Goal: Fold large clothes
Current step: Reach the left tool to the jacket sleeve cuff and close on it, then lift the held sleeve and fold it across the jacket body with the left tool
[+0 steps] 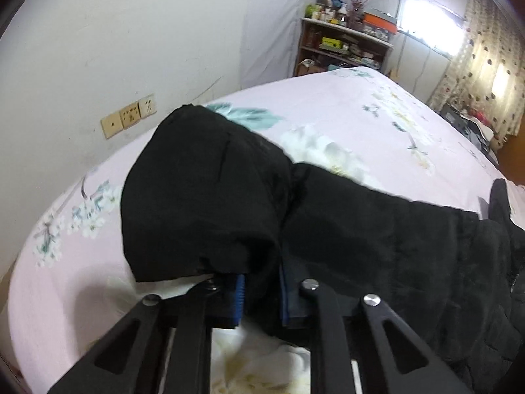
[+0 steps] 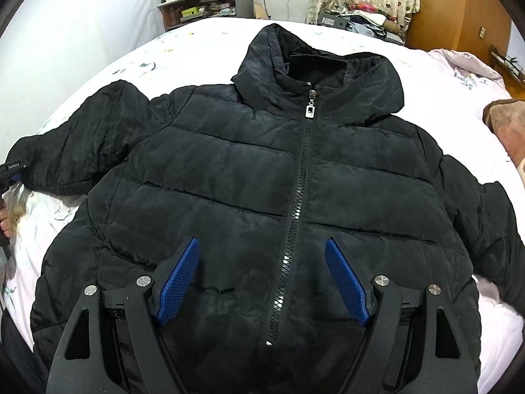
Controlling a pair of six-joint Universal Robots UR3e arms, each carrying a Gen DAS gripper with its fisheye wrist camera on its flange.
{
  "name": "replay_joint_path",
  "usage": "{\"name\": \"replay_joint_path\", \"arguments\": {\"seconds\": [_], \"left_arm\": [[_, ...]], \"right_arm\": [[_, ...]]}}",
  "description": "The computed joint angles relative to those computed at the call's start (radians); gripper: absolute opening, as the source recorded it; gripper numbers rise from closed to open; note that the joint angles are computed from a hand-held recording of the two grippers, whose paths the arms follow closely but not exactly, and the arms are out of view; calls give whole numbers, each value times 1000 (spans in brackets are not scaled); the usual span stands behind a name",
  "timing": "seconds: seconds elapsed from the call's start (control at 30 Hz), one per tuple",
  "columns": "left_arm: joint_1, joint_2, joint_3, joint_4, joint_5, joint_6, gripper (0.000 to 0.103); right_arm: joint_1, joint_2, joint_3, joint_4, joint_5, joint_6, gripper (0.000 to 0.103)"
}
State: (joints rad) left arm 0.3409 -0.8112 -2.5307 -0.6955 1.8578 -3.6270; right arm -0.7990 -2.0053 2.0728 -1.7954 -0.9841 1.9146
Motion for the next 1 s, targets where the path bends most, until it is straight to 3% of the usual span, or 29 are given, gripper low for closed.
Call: {"name": "replay_joint_path", "arguments": {"seconds": [0.13, 0.27, 0.53, 0.73, 1.0], "left_arm": [[-100, 27, 120, -96, 26, -34, 13], [-241, -44, 287, -121, 41, -83, 12], [-675, -421, 736, -89, 179, -164, 12], [-833, -745, 1054, -20, 94, -135, 12], [-920, -1205, 1513, -7, -96, -115, 12]], "right_arm": [[-71, 2, -50, 121, 15, -65, 79], [-164, 13, -113, 263, 32, -141, 79], [-303, 51, -219, 402, 36, -234, 79], [-408, 102, -294, 475, 77, -300, 79], [-481, 239, -366, 401, 84, -238, 79]]}}
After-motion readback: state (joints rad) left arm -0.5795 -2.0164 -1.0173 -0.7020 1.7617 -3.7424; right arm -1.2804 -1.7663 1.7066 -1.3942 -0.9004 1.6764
